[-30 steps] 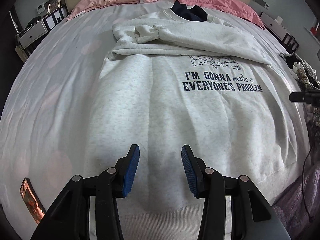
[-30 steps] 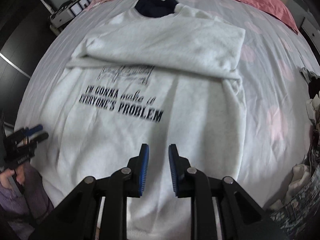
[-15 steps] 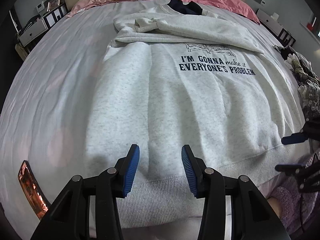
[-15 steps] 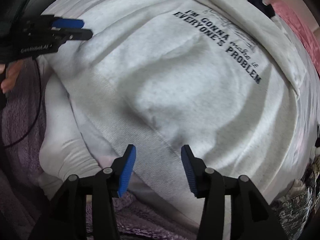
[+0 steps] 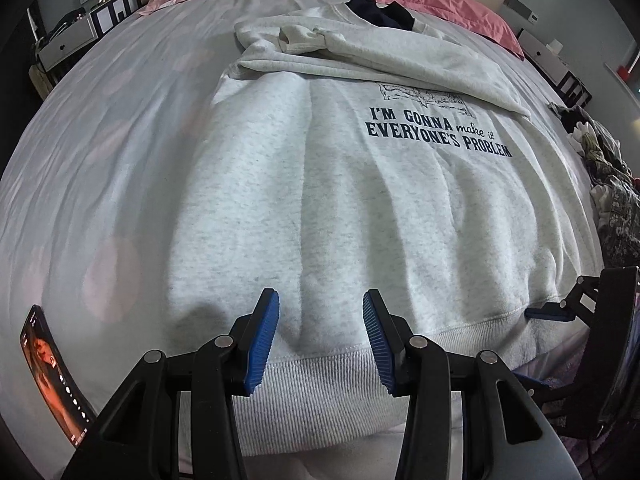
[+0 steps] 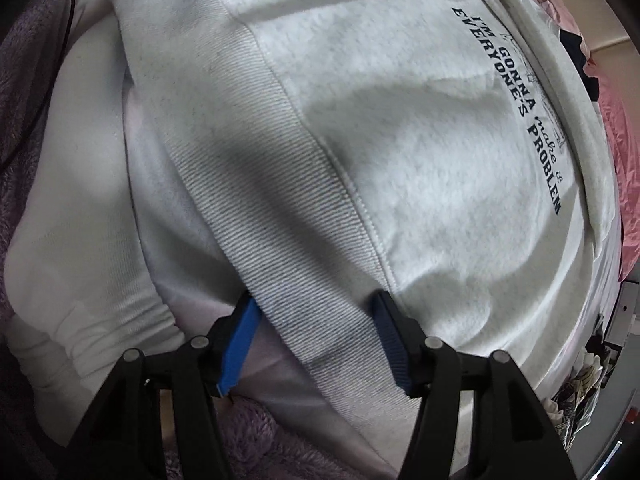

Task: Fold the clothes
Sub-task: 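Grasp the ribbed hem with the right gripper and lift it toward the collar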

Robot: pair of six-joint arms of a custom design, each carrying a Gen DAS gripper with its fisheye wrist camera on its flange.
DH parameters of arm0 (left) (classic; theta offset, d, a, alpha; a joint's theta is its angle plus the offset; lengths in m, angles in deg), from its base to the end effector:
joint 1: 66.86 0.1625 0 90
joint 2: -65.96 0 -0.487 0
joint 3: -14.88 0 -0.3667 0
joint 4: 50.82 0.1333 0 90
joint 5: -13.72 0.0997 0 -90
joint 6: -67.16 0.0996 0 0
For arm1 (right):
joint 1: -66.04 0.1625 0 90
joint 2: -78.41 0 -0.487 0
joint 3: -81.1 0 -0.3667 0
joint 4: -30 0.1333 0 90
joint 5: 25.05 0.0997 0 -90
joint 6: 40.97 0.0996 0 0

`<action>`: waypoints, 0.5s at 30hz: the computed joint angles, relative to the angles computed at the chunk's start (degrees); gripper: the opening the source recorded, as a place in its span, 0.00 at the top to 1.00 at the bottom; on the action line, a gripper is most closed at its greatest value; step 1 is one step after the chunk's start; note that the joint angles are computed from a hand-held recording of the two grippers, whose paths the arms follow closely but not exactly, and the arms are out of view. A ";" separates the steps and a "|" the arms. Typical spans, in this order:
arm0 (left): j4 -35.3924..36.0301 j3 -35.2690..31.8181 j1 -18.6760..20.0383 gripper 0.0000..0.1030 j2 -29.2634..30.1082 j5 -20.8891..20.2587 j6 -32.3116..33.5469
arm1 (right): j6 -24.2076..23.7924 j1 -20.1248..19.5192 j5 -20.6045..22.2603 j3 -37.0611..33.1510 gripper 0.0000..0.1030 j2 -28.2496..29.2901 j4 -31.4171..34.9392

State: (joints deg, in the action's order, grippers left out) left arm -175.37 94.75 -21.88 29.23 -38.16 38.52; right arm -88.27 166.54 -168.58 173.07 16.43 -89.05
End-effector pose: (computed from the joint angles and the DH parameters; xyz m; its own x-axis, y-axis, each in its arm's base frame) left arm -0.3891 -0.6642 0.1106 -0.7661 0.2106 -0.6073 0.3786 0.9114 -0.1615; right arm 0.1699 -0.6246 0.3483 -0.2608 -0.8048 0.5332 -0.5513 0.5776 0.6020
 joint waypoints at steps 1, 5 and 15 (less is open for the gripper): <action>0.00 0.00 0.01 0.56 0.00 -0.03 -0.08 | -0.77 0.03 -0.14 0.35 0.52 -0.06 -1.35; -0.09 0.14 0.00 0.56 -0.11 -0.05 -0.46 | -2.88 0.26 -0.43 0.45 0.84 -0.08 -5.91; -4.60 2.01 -0.06 0.56 -1.31 1.99 -1.48 | 1.70 1.05 3.50 -13.92 0.88 4.17 -2.47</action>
State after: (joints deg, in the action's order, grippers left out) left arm -179.97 96.77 -21.94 27.92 -36.17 37.04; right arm -86.57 167.59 -165.08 159.14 20.60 -91.52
